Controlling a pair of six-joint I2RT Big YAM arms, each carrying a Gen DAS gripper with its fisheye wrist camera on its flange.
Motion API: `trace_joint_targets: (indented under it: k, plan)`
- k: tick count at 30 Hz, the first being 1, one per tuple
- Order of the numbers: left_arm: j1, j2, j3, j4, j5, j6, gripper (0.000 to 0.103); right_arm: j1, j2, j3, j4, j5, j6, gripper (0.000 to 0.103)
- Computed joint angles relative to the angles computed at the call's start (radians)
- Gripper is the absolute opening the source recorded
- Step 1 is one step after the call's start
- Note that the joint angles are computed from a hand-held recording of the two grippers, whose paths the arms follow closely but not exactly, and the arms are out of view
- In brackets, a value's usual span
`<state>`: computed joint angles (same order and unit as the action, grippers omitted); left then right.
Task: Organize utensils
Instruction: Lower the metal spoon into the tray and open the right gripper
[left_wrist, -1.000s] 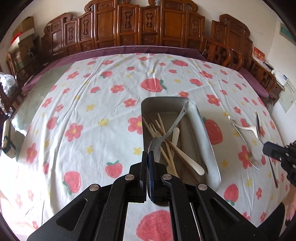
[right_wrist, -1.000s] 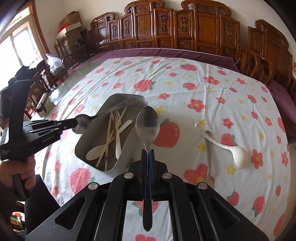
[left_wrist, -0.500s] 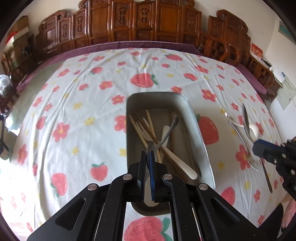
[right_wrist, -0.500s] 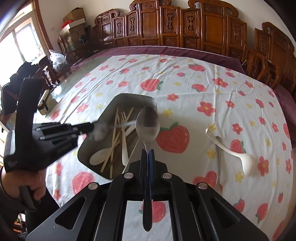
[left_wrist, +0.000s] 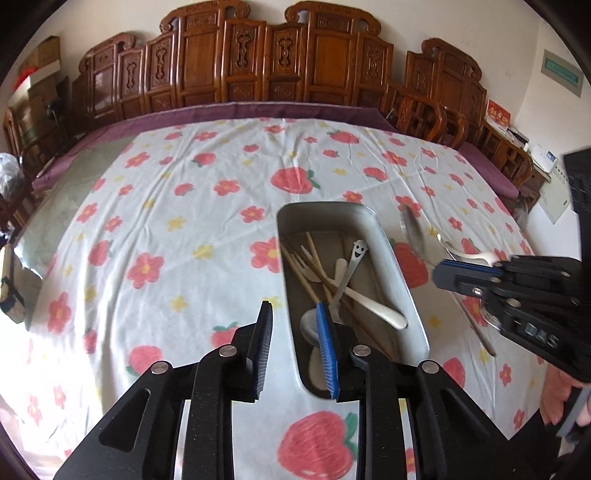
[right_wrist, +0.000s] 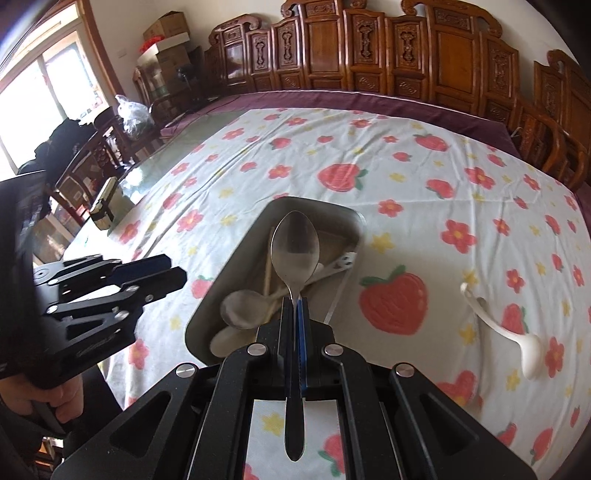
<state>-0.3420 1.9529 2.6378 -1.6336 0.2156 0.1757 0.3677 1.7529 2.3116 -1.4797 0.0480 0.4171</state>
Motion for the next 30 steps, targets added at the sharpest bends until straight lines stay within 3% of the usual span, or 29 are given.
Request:
trace_joint_targets:
  k: [7,21,30]
  plan:
    - [0.039,-0.07,-0.112,0.074,0.016,0.025,0.027,0.012,0.097,0.124,-0.042,-0.012,-0.006,0.004]
    - [0.082,-0.073,-0.126,0.094,0.05,0.014,0.028,-0.01,0.293,0.406,-0.141,-0.046,0.042,0.004]
    - [0.084,-0.076,-0.125,0.097,0.053,0.016,0.029,-0.02,0.264,0.347,-0.092,-0.037,0.048,0.006]
